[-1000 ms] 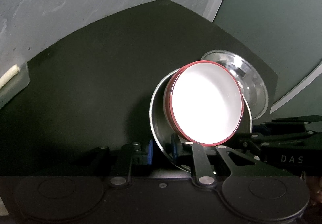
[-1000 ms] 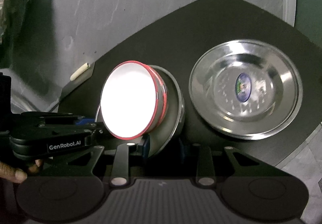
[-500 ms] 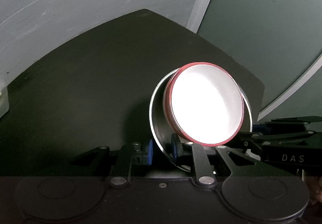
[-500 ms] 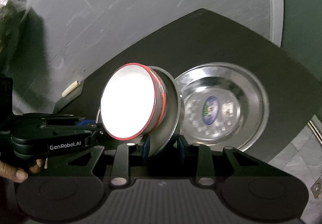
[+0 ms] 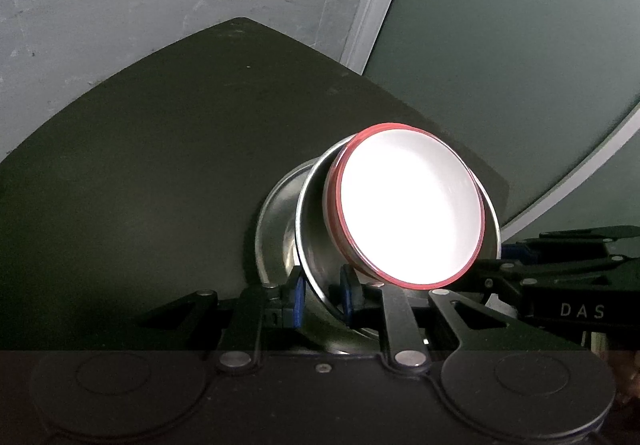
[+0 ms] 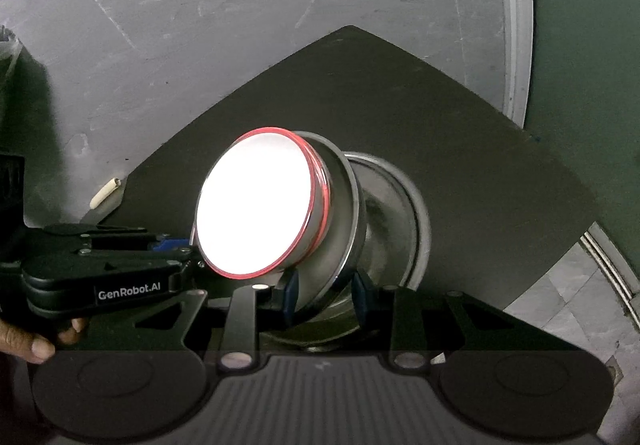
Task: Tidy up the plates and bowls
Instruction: 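Lift the small steel bowl stack with both grippers toward the large steel bowl, then carry the bowl stack with both grippers over the large steel bowl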
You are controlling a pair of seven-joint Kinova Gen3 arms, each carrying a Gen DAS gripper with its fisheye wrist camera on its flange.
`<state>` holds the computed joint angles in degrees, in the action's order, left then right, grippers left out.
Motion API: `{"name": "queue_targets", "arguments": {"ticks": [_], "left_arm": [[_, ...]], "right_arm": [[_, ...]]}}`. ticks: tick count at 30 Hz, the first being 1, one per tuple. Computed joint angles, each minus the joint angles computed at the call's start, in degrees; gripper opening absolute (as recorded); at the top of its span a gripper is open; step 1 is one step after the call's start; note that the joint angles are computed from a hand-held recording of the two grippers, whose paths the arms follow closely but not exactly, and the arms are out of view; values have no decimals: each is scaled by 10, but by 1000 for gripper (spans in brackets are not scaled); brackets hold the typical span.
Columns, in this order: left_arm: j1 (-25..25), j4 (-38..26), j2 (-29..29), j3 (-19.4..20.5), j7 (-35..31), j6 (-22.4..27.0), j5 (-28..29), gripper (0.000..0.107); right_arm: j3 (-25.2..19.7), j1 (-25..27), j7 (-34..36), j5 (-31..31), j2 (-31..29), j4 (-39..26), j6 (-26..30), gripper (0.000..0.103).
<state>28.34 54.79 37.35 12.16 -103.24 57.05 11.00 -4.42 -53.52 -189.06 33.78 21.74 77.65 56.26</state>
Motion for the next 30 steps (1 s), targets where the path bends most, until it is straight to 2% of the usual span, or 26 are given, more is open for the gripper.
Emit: {"name": "queue_targets", "arguments": {"ticks": [9,14,21,30], "left_arm": [[36,-40,19,-24,72,23,-32,19],[38,-14,1,-24,95,17,-41,19],[38,-15,-2,-20,103,25,-48,20],[39,-53,24,-20,93,41,-49,20]], "right_arm": [[-12,47,67,-41,-16,41,-66,32],[-11,63,110,-70,-11,39,-83,32],[-5,65,132,-92,-11,34,-82,32],[0,67,137,-104,-5,29,-83,32]]}}
